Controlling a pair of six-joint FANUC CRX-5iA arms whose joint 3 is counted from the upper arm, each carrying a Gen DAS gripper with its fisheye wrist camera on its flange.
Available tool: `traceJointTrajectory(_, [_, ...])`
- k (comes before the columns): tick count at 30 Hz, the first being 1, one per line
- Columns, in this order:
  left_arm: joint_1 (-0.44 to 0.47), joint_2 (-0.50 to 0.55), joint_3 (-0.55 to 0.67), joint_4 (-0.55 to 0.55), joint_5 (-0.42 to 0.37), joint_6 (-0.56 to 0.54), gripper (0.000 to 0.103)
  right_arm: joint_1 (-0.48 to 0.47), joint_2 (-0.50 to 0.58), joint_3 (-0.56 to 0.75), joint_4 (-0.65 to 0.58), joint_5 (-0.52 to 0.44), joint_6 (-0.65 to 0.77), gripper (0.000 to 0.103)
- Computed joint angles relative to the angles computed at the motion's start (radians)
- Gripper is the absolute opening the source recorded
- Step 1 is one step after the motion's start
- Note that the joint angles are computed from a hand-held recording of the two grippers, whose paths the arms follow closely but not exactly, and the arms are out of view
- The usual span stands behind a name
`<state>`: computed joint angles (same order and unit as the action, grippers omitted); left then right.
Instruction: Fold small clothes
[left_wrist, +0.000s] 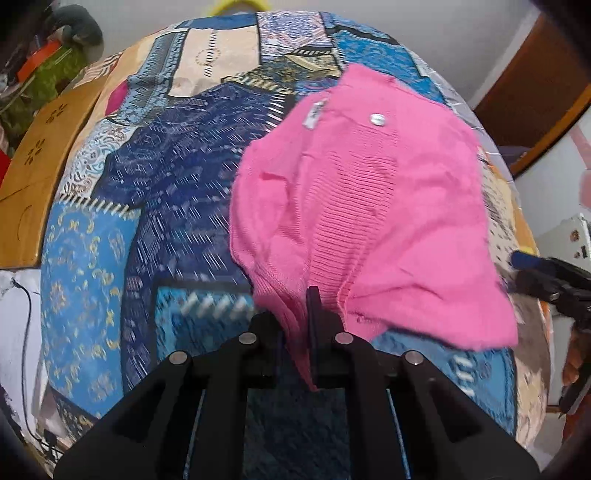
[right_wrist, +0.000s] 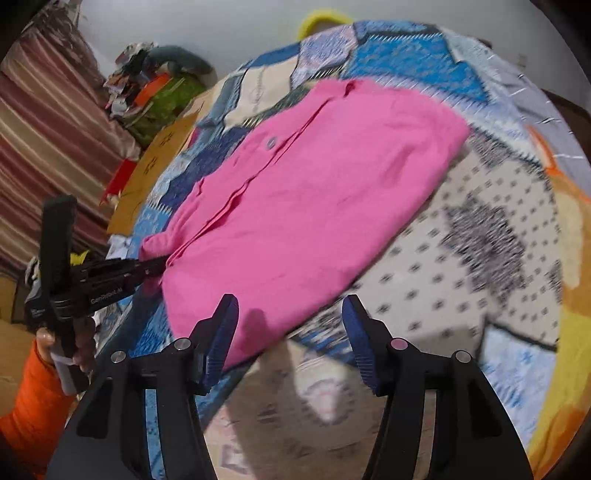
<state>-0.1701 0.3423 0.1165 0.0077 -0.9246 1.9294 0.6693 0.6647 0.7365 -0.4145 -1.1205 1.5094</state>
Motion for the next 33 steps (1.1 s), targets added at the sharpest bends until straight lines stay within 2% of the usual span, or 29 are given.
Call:
traceJointTrajectory(6, [0.003,-0.050,-0.086,0.085,0.064,-0.043,0.010,0.022,0.024,0.031,0.011,-0.066,0.004,0.055])
traceJointTrajectory(10, [0.005,-0.076,-0.128,0.123,0.088,-0.065,0.010,0.017,0.011,0.016,-0.009,-0.065,0.014,0.055])
traceJointTrajectory(13, [-0.005,-0.085,-0.132,0.109,0.093,-0.054,0.010,0.025,-0.008,-0.018,0.003,-0.039,0.038,0.054])
traceJointTrajectory(17, [-0.024,-0.081,-0.100,0.039,0.073,-0.016,0.010,0.025,-0.016,-0.032,-0.031,-0.013,0.062,0.022])
traceJointTrajectory(19, [-0.040,-0.080,-0.075,-0.020,0.054,0.023,0.012,0.038,-0.028,-0.057,-0.007,0.023,0.076,0.014])
traceJointTrajectory(21, [-0.058,-0.076,-0.045,-0.086,0.024,0.047,0.022,0.056,-0.045,-0.098,0.040,0.078,0.073,0.011])
traceJointTrajectory(22, [-0.065,-0.076,-0.034,-0.114,0.012,0.057,0.026,0.058,-0.047,-0.104,0.047,0.087,0.080,0.010])
traceJointTrajectory(24, [-0.080,-0.074,-0.010,-0.172,-0.017,0.081,0.041,0.065,-0.054,-0.122,0.072,0.109,0.088,0.010])
traceJointTrajectory(26, [-0.096,-0.075,0.010,-0.231,-0.040,0.109,0.050,0.065,-0.058,-0.132,0.091,0.114,0.094,0.009])
traceJointTrajectory(30, [-0.115,-0.077,0.039,-0.296,-0.067,0.123,0.061,0.051,-0.064,-0.145,0.105,0.105,0.093,0.009])
traceJointTrajectory(33, [-0.122,-0.075,0.054,-0.308,-0.077,0.110,0.064,0.042,-0.080,-0.173,0.122,0.109,0.088,0.009])
